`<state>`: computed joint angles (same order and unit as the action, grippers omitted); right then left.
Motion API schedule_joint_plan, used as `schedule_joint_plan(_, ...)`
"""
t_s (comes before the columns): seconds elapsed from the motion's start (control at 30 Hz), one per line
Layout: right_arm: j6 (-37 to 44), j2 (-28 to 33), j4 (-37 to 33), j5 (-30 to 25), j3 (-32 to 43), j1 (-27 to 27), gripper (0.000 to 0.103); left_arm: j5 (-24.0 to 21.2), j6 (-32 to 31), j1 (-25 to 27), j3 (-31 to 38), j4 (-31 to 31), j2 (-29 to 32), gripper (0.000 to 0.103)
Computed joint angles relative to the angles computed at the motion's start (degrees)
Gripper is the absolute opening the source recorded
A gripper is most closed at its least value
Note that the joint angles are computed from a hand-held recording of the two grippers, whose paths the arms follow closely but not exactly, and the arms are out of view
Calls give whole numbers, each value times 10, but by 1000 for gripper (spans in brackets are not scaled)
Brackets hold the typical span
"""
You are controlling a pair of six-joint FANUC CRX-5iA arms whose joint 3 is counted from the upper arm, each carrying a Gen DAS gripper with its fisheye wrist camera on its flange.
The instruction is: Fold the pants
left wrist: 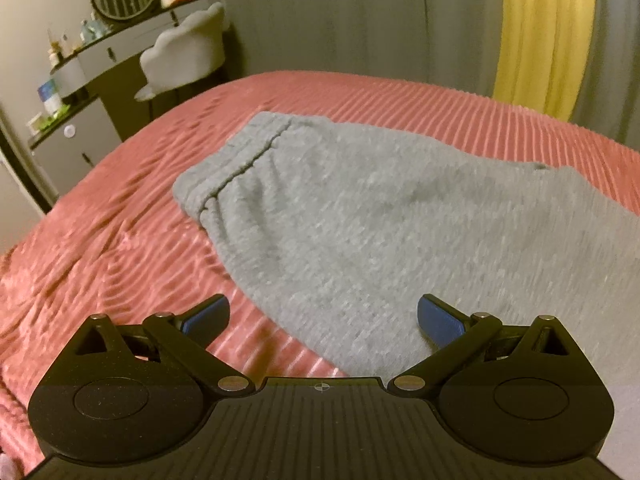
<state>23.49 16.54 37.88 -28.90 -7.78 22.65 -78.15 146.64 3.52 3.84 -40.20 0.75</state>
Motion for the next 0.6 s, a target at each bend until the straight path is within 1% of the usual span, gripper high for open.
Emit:
schedule_joint_plan(0.03, 3, 2, -2, -6, 4, 1, 99, -3, -3, 0, 2, 0, 3, 103)
schedule_joint_plan(0.13, -2, 2, 15, 1, -3, 1, 99, -7, -10, 0, 7, 2, 11, 103)
schedule_joint_plan(0.2, -38, -1, 54, 19, -22, -2, 99, -8, -14, 1, 9, 4, 15, 103)
schedule_joint_plan(0.27, -50, -4, 87, 34, -37, -7, 99, -9, -18, 2, 11, 7, 19, 103)
schedule_joint_plan(0.3, -31, -7, 77, 43, -39, -9, 99, -9, -21, 3, 11, 8, 20, 103)
schedule_joint_plan(0.33, -2, -12, 39, 48, -33, -11, 99, -9, -22, 3, 11, 9, 21, 103)
schedule_joint_plan(0.37, -4, -19, 16, 57, -35, -15, 99, -7, -23, 4, 10, 11, 20, 103)
schedule_joint_plan(0.4, -35, -32, 11, 91, -52, -26, 99, -5, -24, 5, 9, 12, 19, 103)
schedule_joint_plan(0.43, -97, -51, 8, 154, -81, -47, 99, -2, -23, 7, 6, 14, 17, 103)
schedule_joint_plan(0.5, -227, -77, -32, 304, -135, -95, 99, 4, -22, 11, 4, 19, 16, 103)
schedule_joint_plan(0.53, -302, -79, -37, 379, -159, -119, 98, 6, -23, 13, 3, 22, 17, 103)
schedule_joint_plan(0.57, -370, -73, -12, 451, -179, -145, 97, 8, -24, 16, 3, 26, 19, 103)
schedule_joint_plan(0.6, -422, -67, 10, 497, -191, -166, 90, 8, -26, 19, 3, 31, 21, 103)
